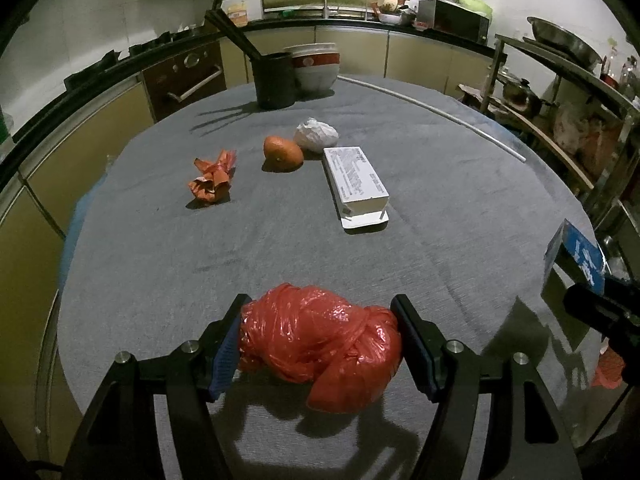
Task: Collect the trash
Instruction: 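Lift the carton and red bag off the table with both tools, then carry the carton and red bag over the red basket with both tools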
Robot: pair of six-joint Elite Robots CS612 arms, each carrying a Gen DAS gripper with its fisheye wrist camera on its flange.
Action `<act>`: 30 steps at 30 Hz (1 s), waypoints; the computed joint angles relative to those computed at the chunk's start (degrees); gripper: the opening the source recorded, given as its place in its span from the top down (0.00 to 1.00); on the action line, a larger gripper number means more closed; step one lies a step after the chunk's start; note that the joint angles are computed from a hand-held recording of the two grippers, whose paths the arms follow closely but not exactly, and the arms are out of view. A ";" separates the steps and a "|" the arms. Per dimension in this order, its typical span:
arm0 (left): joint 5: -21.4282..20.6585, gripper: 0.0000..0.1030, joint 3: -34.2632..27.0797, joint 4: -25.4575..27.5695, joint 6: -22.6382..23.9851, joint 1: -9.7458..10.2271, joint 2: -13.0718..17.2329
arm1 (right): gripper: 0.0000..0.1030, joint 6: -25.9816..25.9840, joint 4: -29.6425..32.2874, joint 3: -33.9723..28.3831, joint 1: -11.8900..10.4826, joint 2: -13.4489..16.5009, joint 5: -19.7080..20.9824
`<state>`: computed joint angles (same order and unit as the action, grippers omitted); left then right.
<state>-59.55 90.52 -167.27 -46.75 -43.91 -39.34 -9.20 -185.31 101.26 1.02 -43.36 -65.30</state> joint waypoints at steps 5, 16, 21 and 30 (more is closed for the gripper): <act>0.09 0.30 0.11 -0.07 0.24 -0.03 -0.11 | 0.29 -0.07 -0.11 0.11 0.08 -0.01 0.09; 0.03 0.30 0.28 -0.47 0.65 -0.10 -0.26 | 0.29 0.15 -0.84 0.65 -0.11 -0.21 0.26; -0.50 0.30 0.08 -0.72 0.81 -0.16 -0.04 | 0.29 0.58 -1.17 1.01 -0.29 -0.34 0.05; -1.48 0.30 -1.67 0.62 2.49 -0.79 0.78 | 0.29 2.36 -2.07 2.28 -1.72 -0.31 0.05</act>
